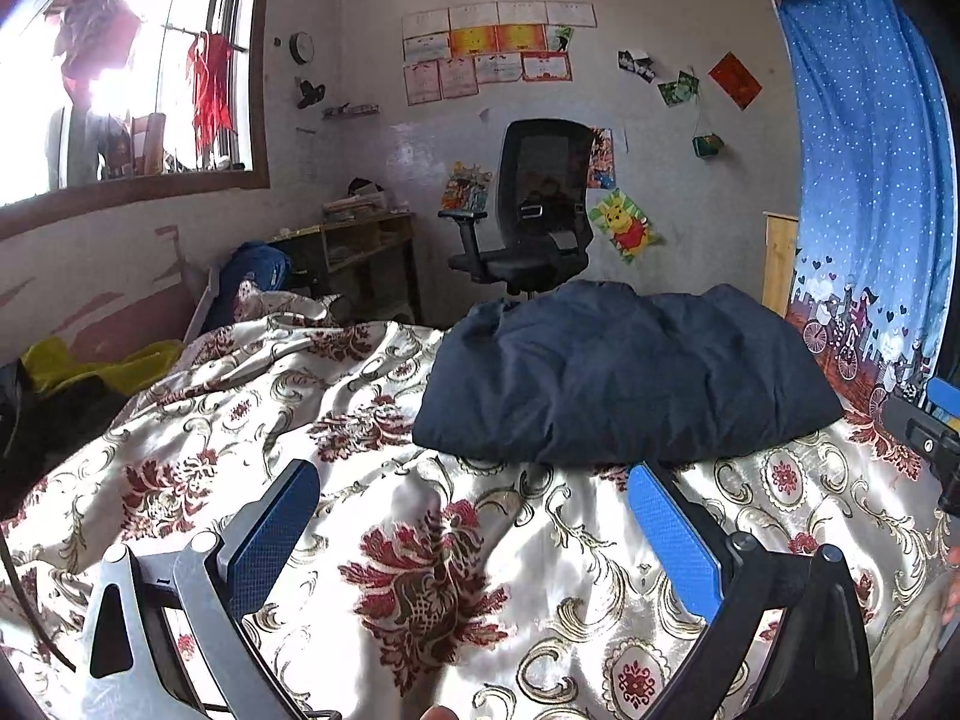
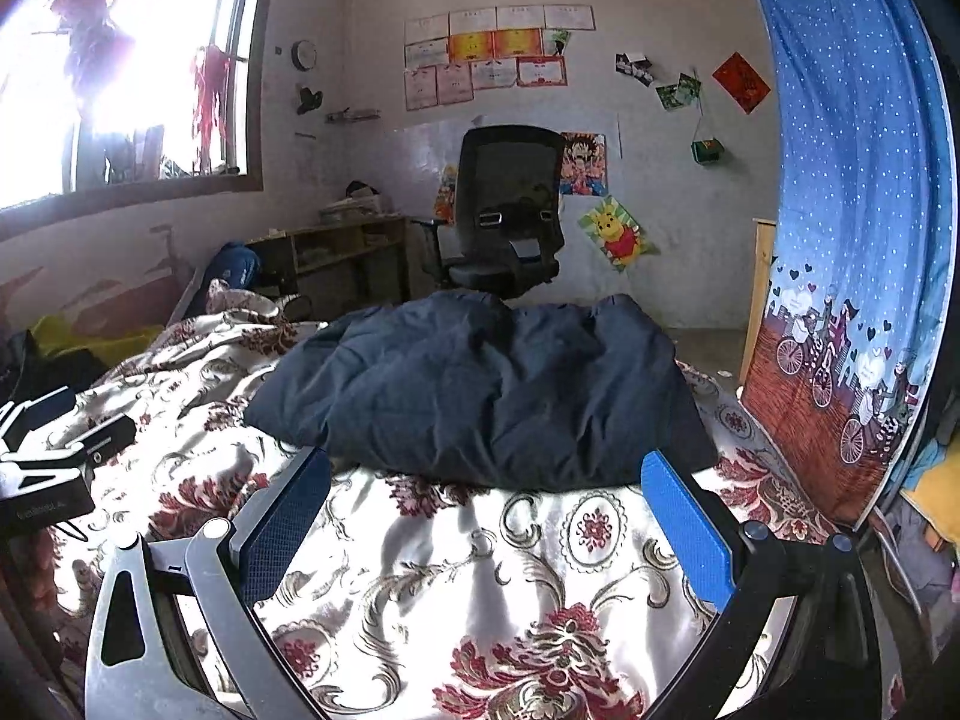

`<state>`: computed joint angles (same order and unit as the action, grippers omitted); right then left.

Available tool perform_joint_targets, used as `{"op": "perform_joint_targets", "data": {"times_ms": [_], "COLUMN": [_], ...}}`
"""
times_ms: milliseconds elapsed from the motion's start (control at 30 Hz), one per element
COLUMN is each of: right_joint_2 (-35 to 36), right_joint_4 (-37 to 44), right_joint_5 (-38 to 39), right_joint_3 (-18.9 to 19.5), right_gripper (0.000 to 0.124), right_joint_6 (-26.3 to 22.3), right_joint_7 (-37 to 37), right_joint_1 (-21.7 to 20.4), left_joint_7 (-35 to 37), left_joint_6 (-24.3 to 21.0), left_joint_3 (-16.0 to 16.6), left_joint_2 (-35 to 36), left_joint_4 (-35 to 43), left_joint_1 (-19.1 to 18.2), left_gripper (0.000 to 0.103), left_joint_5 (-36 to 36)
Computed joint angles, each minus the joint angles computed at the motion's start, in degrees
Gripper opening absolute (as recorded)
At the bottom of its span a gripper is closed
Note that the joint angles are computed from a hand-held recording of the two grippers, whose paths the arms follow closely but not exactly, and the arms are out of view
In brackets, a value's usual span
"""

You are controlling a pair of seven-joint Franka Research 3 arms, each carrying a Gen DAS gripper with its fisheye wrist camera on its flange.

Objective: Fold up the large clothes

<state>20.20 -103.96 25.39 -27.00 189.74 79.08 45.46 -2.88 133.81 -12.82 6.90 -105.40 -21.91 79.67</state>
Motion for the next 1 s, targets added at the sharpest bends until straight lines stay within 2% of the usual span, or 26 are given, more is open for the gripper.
{"op": "perform_joint_targets", "data": {"times_ms": [167,533,1000], "right_joint_2": [0.48,1.29,1.29], "right_joint_4": [0.49,0.86,0.13], "right_joint_5": [-0.98,-6.78,-12.72], "right_joint_3": [0.24,-2.18,-3.36], "right_gripper": [0.102,0.102,0.102], "right_joint_6": [-1.6,-4.31,-3.68], "right_joint_7": [0.72,8.51,14.37], "right_joint_1": [-0.56,0.24,0.66], "left_joint_7": [0.26,2.22,1.55], "left_joint_6": [-0.79,-1.25,-1.42], "left_joint_3": [-0.11,-0.19,-0.15], "left_joint_2": [0.02,0.42,0.23], "left_joint_4": [0.08,0.33,0.15], "left_joint_1": [-0.25,-0.52,-0.61], "left_gripper": [0.103,0.103,0.103], "left_joint_5": [-0.62,-1.95,-1.97]}}
